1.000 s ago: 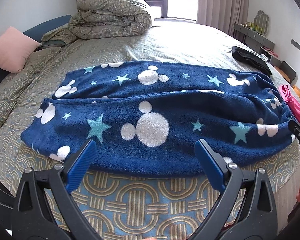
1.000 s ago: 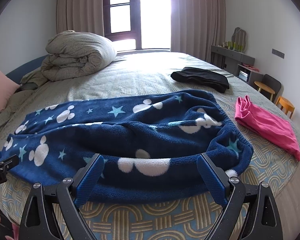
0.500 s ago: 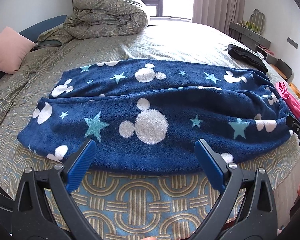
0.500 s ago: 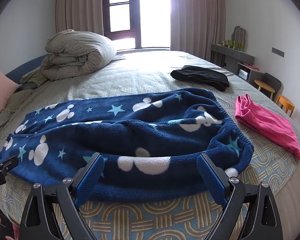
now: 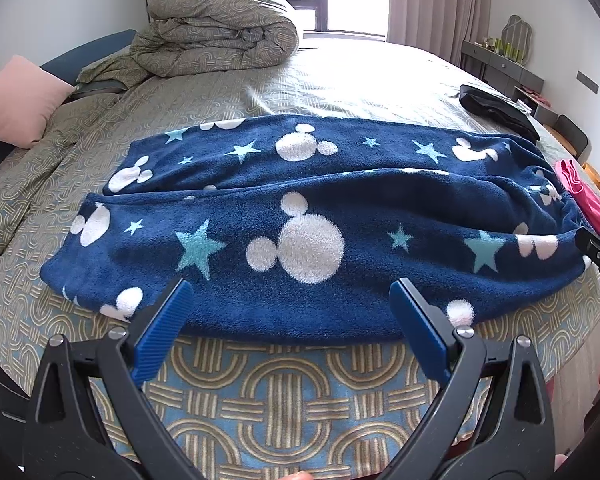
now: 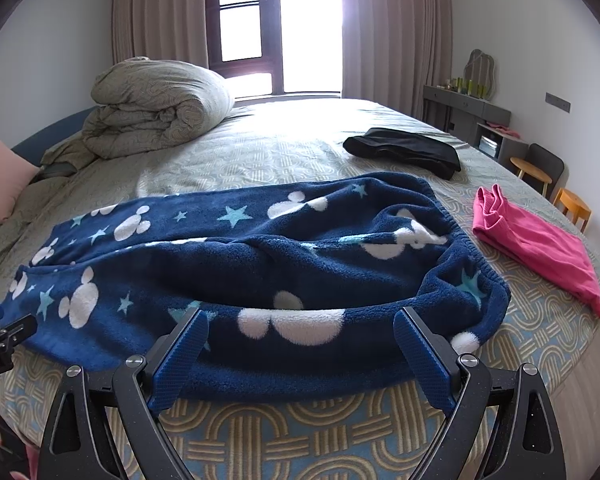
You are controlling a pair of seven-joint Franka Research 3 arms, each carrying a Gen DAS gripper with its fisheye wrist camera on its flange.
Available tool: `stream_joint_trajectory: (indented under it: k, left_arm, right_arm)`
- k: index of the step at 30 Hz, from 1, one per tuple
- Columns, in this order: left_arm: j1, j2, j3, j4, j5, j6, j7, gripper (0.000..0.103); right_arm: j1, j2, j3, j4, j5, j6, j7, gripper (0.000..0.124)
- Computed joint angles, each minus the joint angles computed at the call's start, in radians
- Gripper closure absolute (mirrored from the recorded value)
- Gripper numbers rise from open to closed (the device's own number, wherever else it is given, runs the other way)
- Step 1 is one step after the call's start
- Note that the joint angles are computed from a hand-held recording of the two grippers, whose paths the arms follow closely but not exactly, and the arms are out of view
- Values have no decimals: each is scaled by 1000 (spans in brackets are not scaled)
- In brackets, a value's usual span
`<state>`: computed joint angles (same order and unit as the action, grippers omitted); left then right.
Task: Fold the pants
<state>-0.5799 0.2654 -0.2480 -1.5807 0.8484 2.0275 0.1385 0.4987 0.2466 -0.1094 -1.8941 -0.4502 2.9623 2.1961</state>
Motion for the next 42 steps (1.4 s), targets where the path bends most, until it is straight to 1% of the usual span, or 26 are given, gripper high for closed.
stream_joint_trajectory:
  k: [4,10,16,19,22,24,25,27,29,32,34,35,38,40,42]
  left_arm:
    - [4,-3,-1,-8,-8,9,1,4]
    - [8,-7,-3,-16,-22,9,-4,4]
    - [18,-24,-4,-41,-34,23,-7,4]
    - [47,-71,-3,-113,-59,76,-31,4]
    - [89,-135,-5,-208,-112,116,-73,4]
    - [113,-178,-10,-270,-138,126,-110,4]
    - [123,-195,-14,-296,-147,130,-125,4]
    - [145,-237,-20,-353,-164,150,-154,4]
    - [170,-282,-24,-419,-180,206,-184,4]
    - [208,-331,-24,-500,-217,304,-224,4]
    - [230,-352,-25,-540,-237,370,-245,5]
    - [240,-359,-26,-556,-240,404,-256,5]
    - [261,-363,-31,-570,-244,460,-254,5]
    - [272,-363,-31,-579,-249,505,-249,5]
    - [283,-367,-25,-604,-270,577,-257,5]
  right_arm:
    - [10,-2,-13,-5,-21,10,18,28]
    - [-5,-3,6,-7,5,-3,0,28]
    - [-6,-1,5,-5,6,-20,1,28]
    - [-2,-1,-6,-1,-23,-54,6,28]
    - [8,-14,-40,-8,-128,-80,75,28]
    - [-6,-26,-47,-18,-180,-95,129,28]
    - [-23,-29,-40,-23,-179,-104,139,28]
    - [-72,-31,-9,-31,-120,-121,123,28]
    - [-120,-23,20,-35,-29,-135,89,28]
    - [-175,-2,45,-24,128,-198,61,28]
    - [-223,1,78,-39,286,-192,22,28]
    - [-235,0,85,-48,341,-186,11,28]
    - [-241,-5,88,-68,408,-164,-27,28]
    - [-247,-5,102,-71,457,-156,-75,28]
    - [-272,1,135,-71,561,-140,-144,28]
